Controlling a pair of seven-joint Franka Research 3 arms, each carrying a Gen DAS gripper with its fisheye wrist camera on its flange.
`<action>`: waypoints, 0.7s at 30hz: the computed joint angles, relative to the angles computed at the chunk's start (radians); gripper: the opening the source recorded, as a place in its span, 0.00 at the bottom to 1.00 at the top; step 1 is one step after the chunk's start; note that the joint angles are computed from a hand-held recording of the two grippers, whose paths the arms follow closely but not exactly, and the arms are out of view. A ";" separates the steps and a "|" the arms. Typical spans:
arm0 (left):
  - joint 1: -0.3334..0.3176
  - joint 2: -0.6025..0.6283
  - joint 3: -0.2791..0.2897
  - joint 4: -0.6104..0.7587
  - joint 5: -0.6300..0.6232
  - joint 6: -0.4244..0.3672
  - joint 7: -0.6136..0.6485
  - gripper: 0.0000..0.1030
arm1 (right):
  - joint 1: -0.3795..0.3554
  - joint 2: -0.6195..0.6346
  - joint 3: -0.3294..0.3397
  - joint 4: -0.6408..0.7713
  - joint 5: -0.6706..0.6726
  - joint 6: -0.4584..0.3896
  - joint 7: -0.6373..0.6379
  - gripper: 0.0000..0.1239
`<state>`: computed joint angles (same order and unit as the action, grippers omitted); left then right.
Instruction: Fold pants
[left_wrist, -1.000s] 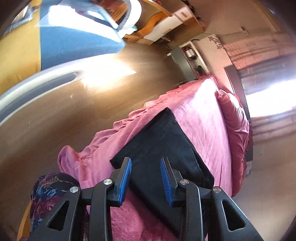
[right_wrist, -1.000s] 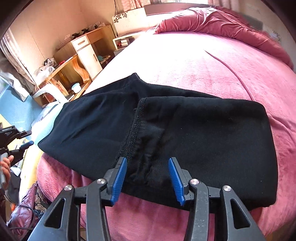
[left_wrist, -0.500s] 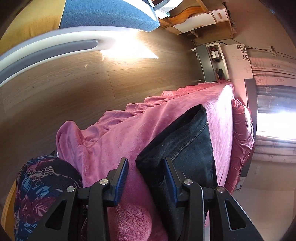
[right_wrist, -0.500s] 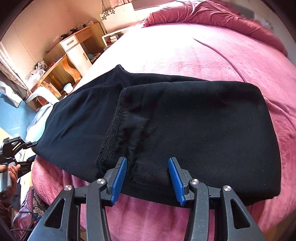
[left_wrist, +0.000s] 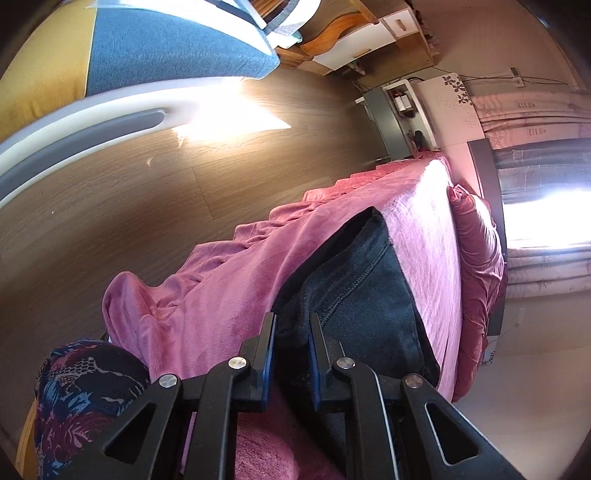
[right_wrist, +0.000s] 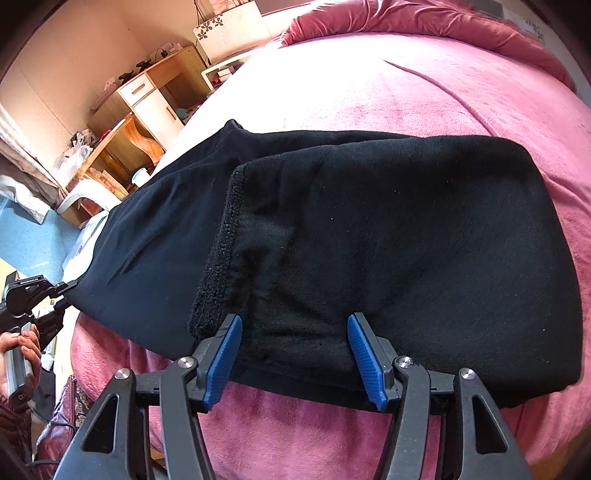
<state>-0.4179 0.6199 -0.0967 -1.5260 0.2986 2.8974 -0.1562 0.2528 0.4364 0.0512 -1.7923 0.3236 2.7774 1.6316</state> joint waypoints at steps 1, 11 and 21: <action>-0.013 -0.002 0.014 0.010 0.017 -0.003 0.000 0.14 | -0.008 0.000 0.009 0.000 0.011 0.000 -0.010 0.52; -0.012 0.086 -0.047 0.239 0.083 0.047 0.270 0.13 | 0.001 -0.038 -0.003 0.000 -0.002 0.014 -0.023 0.54; -0.025 0.303 -0.216 0.616 -0.034 -0.069 0.735 0.13 | -0.134 0.087 0.213 0.321 0.362 -0.194 -0.428 0.54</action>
